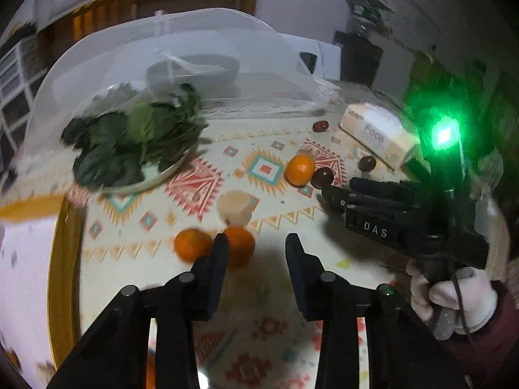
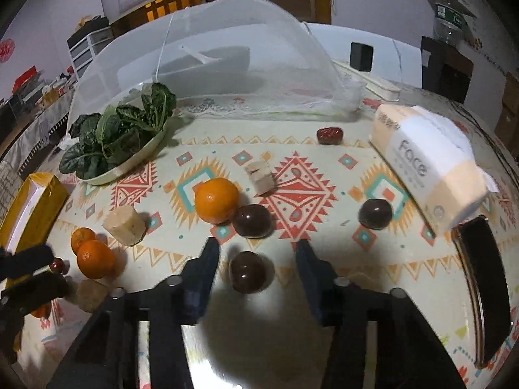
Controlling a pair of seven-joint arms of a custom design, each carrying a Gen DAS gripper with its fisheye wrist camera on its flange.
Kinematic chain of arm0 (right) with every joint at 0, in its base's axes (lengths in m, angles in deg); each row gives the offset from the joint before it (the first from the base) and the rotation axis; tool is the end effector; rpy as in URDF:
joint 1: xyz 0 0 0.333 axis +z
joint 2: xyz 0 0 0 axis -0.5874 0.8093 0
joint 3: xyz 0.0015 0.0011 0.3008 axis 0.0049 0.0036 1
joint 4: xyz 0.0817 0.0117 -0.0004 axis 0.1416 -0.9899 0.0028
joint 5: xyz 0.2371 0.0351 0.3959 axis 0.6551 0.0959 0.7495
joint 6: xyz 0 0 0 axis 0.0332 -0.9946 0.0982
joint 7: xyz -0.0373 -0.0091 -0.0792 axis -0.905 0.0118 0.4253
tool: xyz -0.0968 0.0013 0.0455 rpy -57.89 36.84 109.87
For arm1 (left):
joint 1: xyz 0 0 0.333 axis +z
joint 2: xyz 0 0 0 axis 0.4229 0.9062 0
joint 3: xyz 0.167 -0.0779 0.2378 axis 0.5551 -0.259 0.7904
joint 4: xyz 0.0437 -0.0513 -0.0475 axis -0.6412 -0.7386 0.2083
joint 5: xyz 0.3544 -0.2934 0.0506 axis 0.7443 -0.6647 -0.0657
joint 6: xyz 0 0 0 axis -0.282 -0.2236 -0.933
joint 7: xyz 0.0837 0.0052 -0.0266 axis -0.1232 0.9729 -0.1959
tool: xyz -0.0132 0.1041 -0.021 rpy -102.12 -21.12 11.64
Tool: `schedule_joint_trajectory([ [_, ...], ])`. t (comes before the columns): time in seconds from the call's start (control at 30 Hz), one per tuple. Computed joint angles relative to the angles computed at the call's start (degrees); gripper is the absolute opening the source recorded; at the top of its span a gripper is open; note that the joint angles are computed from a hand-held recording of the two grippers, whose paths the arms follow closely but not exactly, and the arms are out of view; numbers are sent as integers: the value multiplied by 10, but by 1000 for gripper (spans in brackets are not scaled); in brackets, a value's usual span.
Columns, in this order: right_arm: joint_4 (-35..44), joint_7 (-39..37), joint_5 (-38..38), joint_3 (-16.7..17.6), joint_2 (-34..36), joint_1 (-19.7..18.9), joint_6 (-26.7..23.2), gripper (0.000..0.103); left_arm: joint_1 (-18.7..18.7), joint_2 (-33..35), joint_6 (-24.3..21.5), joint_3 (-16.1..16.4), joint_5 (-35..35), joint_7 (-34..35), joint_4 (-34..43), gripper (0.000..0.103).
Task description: Organize fruits
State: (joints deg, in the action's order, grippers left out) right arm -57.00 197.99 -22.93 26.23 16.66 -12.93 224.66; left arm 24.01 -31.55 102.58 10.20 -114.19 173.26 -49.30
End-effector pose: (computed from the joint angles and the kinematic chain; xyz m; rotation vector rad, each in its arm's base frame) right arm 0.6895 0.2861 0.4382 -1.6424 1.9241 -0.6438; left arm 0.6862 -0.1187 0.4755 -1.3225 2.3773 -0.9522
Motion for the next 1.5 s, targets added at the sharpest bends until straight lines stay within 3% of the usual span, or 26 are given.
schedule_joint_trajectory([
  [0.03,3,1,-3,-1,2,1,-2,44,-3,11,1,0,18,0,10,35],
  [0.1,2,-9,12,3,3,-5,8,31,-11,27,14,0,66,-12,18,29],
  [0.2,-7,-30,45,11,1,-14,31,22,-9,27,28,-7,82,11,16,24],
  [0.27,-12,-31,48,8,-3,-11,35,22,-7,25,19,-9,86,22,16,5],
  [0.43,-48,-20,54,7,-33,-11,63,21,10,12,-28,-5,35,48,16,1],
  [0.63,-109,8,35,15,-85,-13,108,21,36,-13,-89,12,-68,73,17,1],
  [0.73,-124,17,27,22,-95,-17,130,21,36,-23,-91,18,-103,77,11,4],
  [0.8,-127,28,20,23,-95,-18,143,21,27,-16,-89,17,-82,57,17,30],
  [0.83,-127,30,18,24,-94,-18,146,21,22,-13,-81,14,-73,53,17,51],
  [0.87,-129,32,18,24,-95,-18,148,21,17,-12,-71,11,-67,61,13,53],
  [1.07,-144,10,59,30,-95,-27,175,21,-21,22,-8,0,93,25,13,52],
  [1.13,-146,3,71,30,-94,-28,181,21,-31,22,41,-2,146,16,-5,52],
  [1.23,-152,9,72,25,-97,-25,190,21,-36,22,72,1,205,-17,-16,33],
  [1.3,-155,20,61,20,-99,-23,192,21,-22,23,41,-7,163,-1,-4,33],
  [1.4,-157,32,46,17,-101,-21,194,21,-19,13,52,-7,154,-8,-17,32],
  [1.5,-158,44,28,16,-102,-20,199,21,-10,-10,47,-10,97,8,-32,32],
])
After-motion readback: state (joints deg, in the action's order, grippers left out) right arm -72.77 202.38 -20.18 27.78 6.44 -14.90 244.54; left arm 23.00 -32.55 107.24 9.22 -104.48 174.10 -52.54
